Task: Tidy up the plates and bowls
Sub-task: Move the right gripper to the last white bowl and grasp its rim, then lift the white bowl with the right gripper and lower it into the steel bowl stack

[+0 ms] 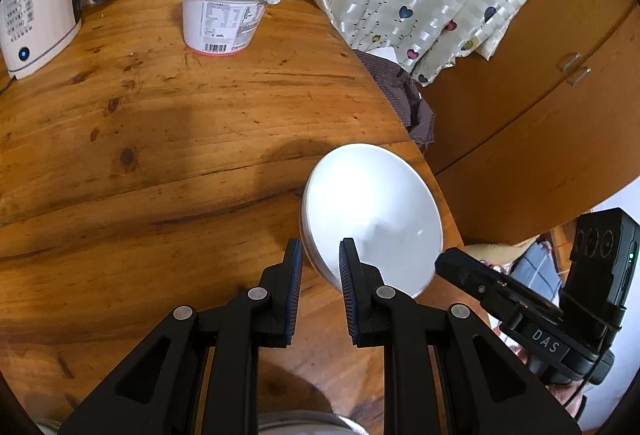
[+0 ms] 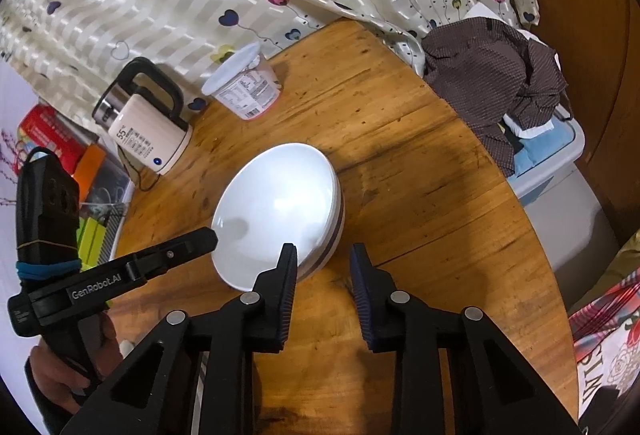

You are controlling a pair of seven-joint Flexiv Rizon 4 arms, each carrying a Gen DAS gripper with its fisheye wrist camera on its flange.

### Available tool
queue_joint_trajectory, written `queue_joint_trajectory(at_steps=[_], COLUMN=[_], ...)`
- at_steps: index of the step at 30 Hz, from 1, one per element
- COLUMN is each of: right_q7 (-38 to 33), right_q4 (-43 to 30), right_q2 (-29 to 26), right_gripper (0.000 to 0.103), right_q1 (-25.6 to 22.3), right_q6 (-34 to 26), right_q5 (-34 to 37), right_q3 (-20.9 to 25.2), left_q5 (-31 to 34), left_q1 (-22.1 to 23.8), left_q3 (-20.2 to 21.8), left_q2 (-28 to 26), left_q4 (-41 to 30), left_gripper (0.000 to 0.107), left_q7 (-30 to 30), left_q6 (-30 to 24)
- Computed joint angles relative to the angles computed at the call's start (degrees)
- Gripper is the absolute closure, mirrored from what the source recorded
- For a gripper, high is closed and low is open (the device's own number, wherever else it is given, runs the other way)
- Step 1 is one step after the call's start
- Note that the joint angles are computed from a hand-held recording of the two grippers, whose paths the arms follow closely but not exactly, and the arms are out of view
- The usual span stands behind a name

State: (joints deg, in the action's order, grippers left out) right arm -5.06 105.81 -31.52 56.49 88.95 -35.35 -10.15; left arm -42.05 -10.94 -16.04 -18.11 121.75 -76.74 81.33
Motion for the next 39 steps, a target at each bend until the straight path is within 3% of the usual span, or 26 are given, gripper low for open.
queue_joint_trajectory(at_steps=[7,16,21,23,26,27,30,34,37,39], right_q7=[-1.56,-1.02,-0.74,-2.49,-2.98,-2.47,0.44,4.64,6.07,6.0], right_q4=[-1.52,-1.03,-0.72,-1.71,-2.89,-2.64,-0.77,1.13,0.79,0.04], right_q2=[-1.35,-0.65,0.05,-0.46,-0.72,-0.81,-0.02,1.15,1.04,0.49], right_gripper=[0.086,0.086,0.087,0.094,0.094,0.094,0.094,0.09,0.076,0.076], right_q1=[-1.3,1.05,2.02,0.53,0.03,-0.08,3.18,7.22,5.38,3.13], right_q6=[0.57,-0.34,0.81,1.3,-2.56,-1.73,-0.38,-0.26,-1.06,-1.65], right_q5=[1.75,1.37,0.01,0.52,0.3,0.03,-2.32,-5.77,-7.13,-7.39], right_q3=[1.67,-0.9,-2.0,0.33,1.78,1.68,-3.07,-9.23,-7.96,-5.6], left_q5=[-3.74,-6.1,-10.6,-12.61,-0.21,0.65,5.17,6.37,6.19,7.21], left_q1=[1.1,1.97,2.27,1.41,-3.55,-3.87,-3.67,-1.56,-0.2,-0.4], left_q3=[-2.54,-4.33,-6.41,-6.4,2.28,3.07,4.06,2.26,0.88,1.46], left_q2=[-0.95,-0.83,0.52,0.84,-0.04,-0.16,-0.33,-0.46,-0.76,-0.96], left_q4=[0.01,0.58,1.54,1.4,-0.22,-0.25,-0.13,0.0,0.03,-0.24], left_gripper=[0.087,0.087,0.087,0.087,0.087,0.087,0.087,0.087,0.087,0.087], left_q7=[3.4,5.81,9.68,11.84,2.04,1.01,-1.9,-2.96,-3.29,-4.46], left_q6=[1.79,3.11,3.99,3.73,1.26,0.97,1.76,1.91,1.81,1.8])
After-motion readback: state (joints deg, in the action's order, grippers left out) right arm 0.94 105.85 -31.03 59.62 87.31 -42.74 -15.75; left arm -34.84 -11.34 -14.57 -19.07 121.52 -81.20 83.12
